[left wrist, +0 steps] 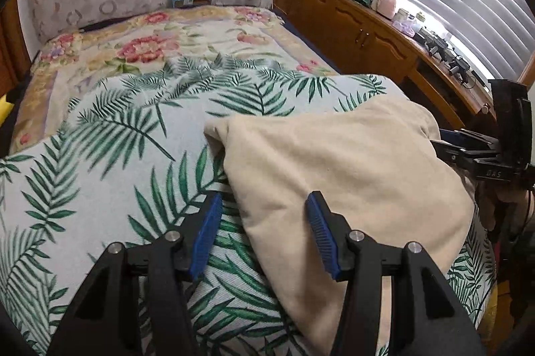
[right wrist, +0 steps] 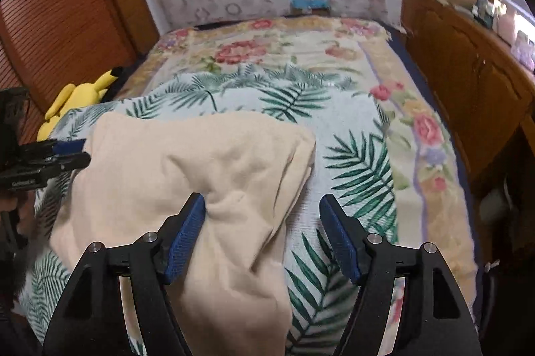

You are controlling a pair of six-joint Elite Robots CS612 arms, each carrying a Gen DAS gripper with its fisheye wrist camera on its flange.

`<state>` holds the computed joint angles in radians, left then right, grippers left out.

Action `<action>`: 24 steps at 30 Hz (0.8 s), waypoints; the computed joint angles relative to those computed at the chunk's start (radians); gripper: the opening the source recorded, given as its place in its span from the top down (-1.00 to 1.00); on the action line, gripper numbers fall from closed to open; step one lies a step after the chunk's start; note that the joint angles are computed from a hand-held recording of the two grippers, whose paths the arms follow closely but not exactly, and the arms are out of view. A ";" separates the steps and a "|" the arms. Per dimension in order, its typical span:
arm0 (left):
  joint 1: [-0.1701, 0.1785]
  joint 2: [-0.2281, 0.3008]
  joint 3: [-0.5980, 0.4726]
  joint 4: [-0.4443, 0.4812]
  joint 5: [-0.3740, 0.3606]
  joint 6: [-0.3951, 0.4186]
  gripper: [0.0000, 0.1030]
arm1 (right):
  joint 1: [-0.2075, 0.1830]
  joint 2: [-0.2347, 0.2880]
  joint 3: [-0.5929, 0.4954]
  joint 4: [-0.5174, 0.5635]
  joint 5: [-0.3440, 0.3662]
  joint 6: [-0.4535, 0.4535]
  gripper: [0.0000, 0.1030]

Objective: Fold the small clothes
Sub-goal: 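Grasp the folded shirt with both tools and lift it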

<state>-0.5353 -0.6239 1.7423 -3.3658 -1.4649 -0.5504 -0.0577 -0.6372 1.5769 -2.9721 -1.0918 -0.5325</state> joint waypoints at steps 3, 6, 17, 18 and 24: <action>-0.003 0.006 -0.001 -0.020 0.004 0.004 -0.02 | 0.000 0.005 -0.012 0.043 0.024 -0.008 -0.42; -0.001 0.012 -0.007 -0.036 -0.010 0.006 0.05 | 0.009 0.005 -0.011 0.060 0.025 -0.046 -0.45; -0.019 0.005 0.004 -0.081 0.018 0.041 0.78 | 0.012 -0.018 0.028 0.066 0.087 -0.179 0.66; -0.025 -0.001 0.015 -0.103 0.038 0.045 0.78 | 0.011 -0.020 0.034 0.045 0.091 -0.176 0.67; -0.039 -0.039 0.084 -0.214 0.096 0.063 0.78 | 0.016 -0.050 0.084 -0.110 0.140 -0.155 0.69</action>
<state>-0.5747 -0.6630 1.8262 -3.5798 -1.3686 -0.4876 -0.0417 -0.6875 1.6605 -3.0821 -0.9523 -0.6880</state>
